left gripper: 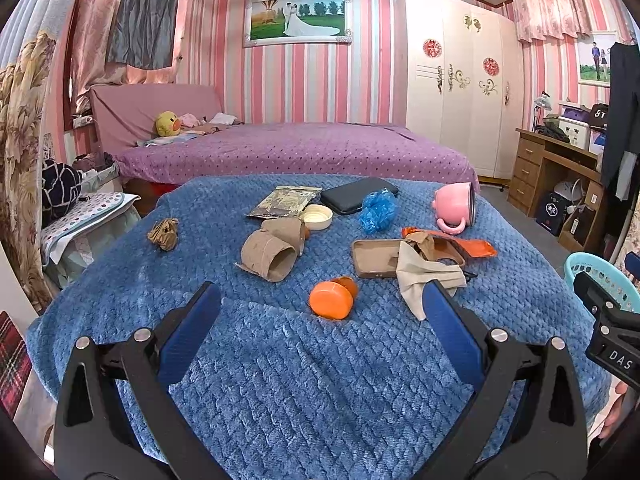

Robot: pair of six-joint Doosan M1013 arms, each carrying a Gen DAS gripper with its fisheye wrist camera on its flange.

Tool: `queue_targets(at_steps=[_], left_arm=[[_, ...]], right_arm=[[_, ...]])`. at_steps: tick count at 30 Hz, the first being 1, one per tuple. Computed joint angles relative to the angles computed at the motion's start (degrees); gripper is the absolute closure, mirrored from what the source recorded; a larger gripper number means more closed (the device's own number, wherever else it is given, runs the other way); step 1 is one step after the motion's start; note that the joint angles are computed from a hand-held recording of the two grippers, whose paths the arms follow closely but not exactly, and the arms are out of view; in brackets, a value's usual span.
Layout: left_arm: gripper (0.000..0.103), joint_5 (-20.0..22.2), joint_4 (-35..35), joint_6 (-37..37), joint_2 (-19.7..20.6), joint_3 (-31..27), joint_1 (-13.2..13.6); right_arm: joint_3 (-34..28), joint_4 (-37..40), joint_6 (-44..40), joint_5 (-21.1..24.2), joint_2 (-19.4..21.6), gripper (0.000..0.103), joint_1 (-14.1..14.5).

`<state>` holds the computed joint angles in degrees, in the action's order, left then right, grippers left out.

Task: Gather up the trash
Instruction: 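Grasp the orange bottle cap with the left gripper while the right gripper grasps the beige cloth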

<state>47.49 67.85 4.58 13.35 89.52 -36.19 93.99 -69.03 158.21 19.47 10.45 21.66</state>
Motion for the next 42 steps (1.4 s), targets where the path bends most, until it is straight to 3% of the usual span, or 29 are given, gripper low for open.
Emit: queue_targets(at_steps=[14, 22, 35, 38, 42], left_arm=[[0.005, 0.19, -0.28, 0.58, 0.12, -0.04, 0.01], [0.005, -0.12, -1.96, 3.07, 0.51, -1.43, 0.85], [0.005, -3.90, -5.05, 11.19, 1.91, -6.66, 4.71], [0.005, -5.29, -8.78, 14.98, 2.57, -7.95, 6.15], [0.005, -4.96, -10.52, 13.96, 3.27, -7.80, 7.33]], right_arm=[[-0.44, 0.22, 0.32, 0.48, 0.54, 0.004, 0.56], [-2.53, 4.67, -1.79, 0.98, 1.65, 0.004, 0.12], [-11.71, 14.50, -13.34, 4.01, 6.15, 0.004, -0.59], [-13.12, 16.76, -14.71, 3.92, 7.32, 0.004, -1.18], [-13.84, 22.50, -18.46, 3.35, 8.71, 0.004, -2.27]])
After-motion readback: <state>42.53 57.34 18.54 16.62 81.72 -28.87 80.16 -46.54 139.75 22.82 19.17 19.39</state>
